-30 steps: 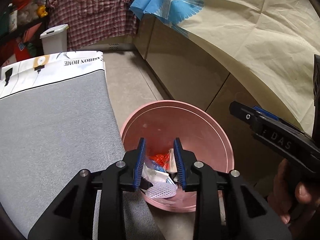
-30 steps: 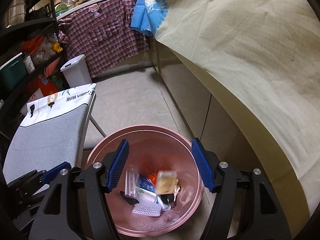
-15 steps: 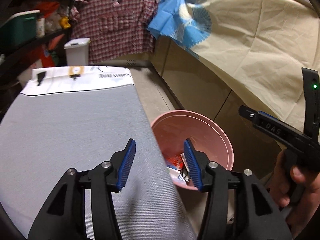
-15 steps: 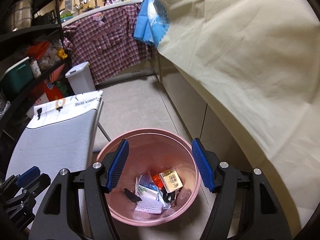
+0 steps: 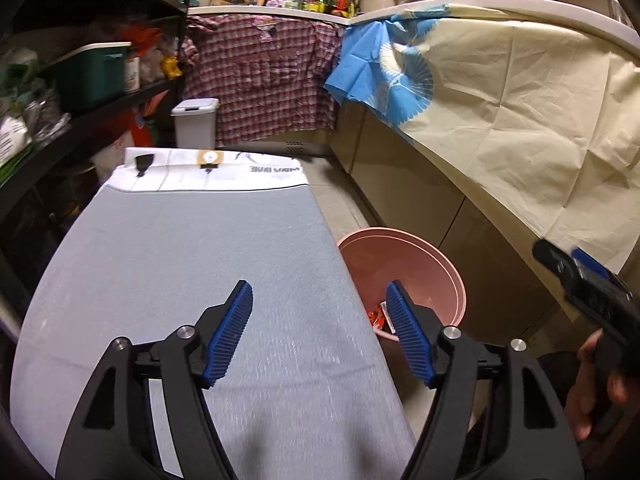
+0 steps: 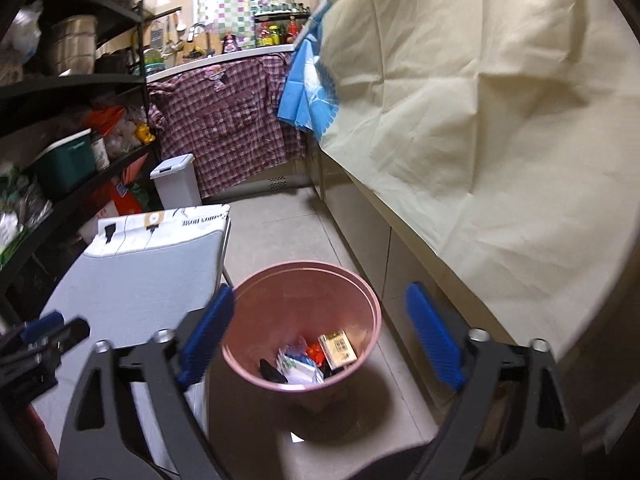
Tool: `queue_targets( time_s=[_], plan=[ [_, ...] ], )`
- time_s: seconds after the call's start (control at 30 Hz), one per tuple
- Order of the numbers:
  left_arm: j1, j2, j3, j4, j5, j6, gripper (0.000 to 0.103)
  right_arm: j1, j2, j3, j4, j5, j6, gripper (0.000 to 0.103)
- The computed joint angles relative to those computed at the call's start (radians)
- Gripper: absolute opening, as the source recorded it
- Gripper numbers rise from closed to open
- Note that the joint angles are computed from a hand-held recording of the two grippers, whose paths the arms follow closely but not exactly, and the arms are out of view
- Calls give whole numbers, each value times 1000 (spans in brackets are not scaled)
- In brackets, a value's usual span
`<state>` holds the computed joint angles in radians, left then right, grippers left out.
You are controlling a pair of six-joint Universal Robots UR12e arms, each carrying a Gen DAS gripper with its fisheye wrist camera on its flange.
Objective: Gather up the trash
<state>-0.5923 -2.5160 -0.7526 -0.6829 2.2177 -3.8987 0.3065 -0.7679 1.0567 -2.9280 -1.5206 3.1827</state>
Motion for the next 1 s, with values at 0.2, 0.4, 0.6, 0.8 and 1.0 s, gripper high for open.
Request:
queue_targets(
  time_s=[0.2,0.4,0.6,0.8,1.0],
  plan=[
    [-25,6,-22,-2,1,17,81,7,-74,131,-24,-40,-30,98],
    [-31,-1,-28,10,16,14,82,10,-85,156,-27,-56,-37,98],
    [-30,0,-34,11,10,10,82,17,-80,148,-15,-74,-60,98],
    [-28,1,-35,0,0,0,82,20,-73,134,2,-76,-68,98],
    [-30,0,-31,-11,-1,-2,82,21,-72,132,4,-77,-69,98]
  ],
)
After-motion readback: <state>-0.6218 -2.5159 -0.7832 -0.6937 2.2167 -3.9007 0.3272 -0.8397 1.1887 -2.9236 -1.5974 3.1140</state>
